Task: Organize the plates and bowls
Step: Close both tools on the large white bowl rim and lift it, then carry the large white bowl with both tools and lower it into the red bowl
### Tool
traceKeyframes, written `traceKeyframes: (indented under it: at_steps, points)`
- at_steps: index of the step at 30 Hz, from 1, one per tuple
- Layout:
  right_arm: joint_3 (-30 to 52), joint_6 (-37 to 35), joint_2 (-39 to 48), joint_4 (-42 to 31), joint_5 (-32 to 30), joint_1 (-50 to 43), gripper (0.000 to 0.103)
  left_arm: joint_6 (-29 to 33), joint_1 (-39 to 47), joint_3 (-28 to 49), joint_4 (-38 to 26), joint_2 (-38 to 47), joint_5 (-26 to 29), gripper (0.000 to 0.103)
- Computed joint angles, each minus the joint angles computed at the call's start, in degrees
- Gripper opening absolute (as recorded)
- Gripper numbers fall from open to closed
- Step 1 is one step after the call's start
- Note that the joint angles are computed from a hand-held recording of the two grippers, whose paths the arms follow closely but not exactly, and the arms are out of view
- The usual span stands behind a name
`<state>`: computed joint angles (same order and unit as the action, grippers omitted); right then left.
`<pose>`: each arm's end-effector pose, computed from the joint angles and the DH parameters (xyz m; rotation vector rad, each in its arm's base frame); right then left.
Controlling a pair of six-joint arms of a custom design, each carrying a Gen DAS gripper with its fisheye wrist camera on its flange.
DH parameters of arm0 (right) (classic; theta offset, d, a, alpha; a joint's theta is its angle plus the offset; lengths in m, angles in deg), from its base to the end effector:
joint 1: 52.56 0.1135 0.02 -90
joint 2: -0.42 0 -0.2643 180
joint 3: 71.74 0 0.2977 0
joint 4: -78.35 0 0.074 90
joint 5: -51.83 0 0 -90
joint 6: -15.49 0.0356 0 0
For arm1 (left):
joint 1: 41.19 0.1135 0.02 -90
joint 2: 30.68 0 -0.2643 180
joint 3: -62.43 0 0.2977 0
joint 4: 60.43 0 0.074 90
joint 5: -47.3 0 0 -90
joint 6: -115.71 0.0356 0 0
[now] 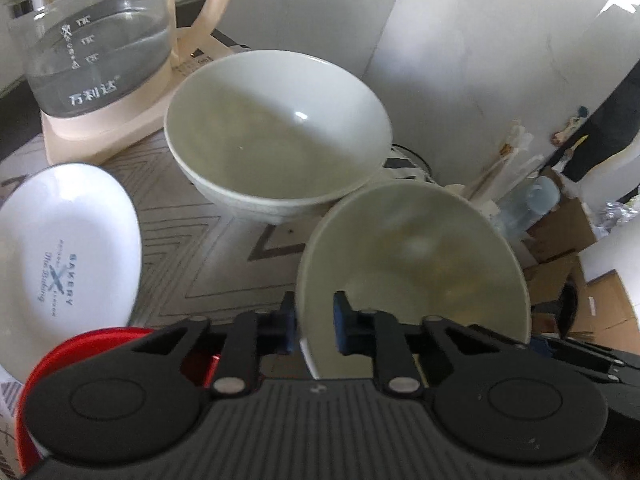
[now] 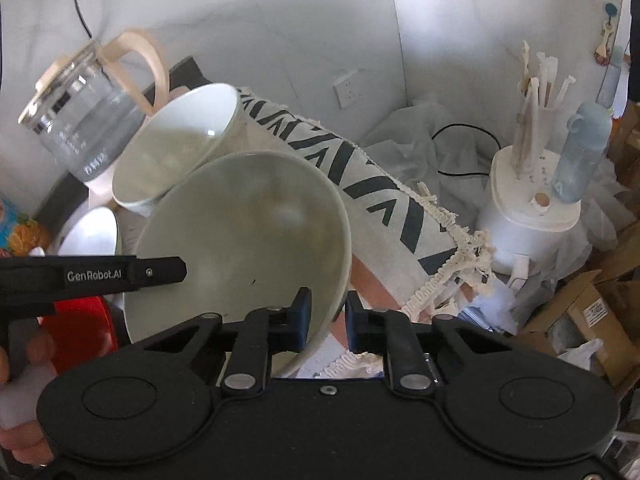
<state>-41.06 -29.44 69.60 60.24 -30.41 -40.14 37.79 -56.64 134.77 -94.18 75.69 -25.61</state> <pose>0.2151 0.0424 0.0840 0.7693 2.4413 0.2169 0.3655 -0.1119 0.1005 0.7286 2.6352 -0.4262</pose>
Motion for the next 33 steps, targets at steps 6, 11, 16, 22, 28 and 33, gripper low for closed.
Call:
traceKeyframes:
  at_steps: [6,11,16,22,28,33]
  points:
    - [0.13,-0.37,-3.51,-3.05,1.56,0.42,0.018,-0.15,0.32,0.30,-0.45,-0.34,1.39,0.009]
    - [0.09,-1.28,-7.35,-5.44,2.30,0.82,0.018,-1.34,0.90,-1.22,0.27,-3.00,2.45,0.009]
    - [0.18,-2.16,-11.00,-7.64,2.73,1.52,0.018,-1.75,1.64,-2.63,0.11,-6.36,2.73,0.009]
    - [0.95,-4.46,-15.38,-10.75,3.02,2.53,0.018,-2.49,2.99,-4.98,-0.26,-11.47,2.93,0.009]
    - [1.90,-6.07,-18.72,-13.18,3.44,4.28,0.018,-3.45,4.69,-6.83,-0.73,-16.13,3.36,0.009]
    - [2.64,-7.66,-20.66,-14.53,3.45,5.56,0.018,-4.27,5.68,-8.85,-1.34,-20.24,2.86,0.009]
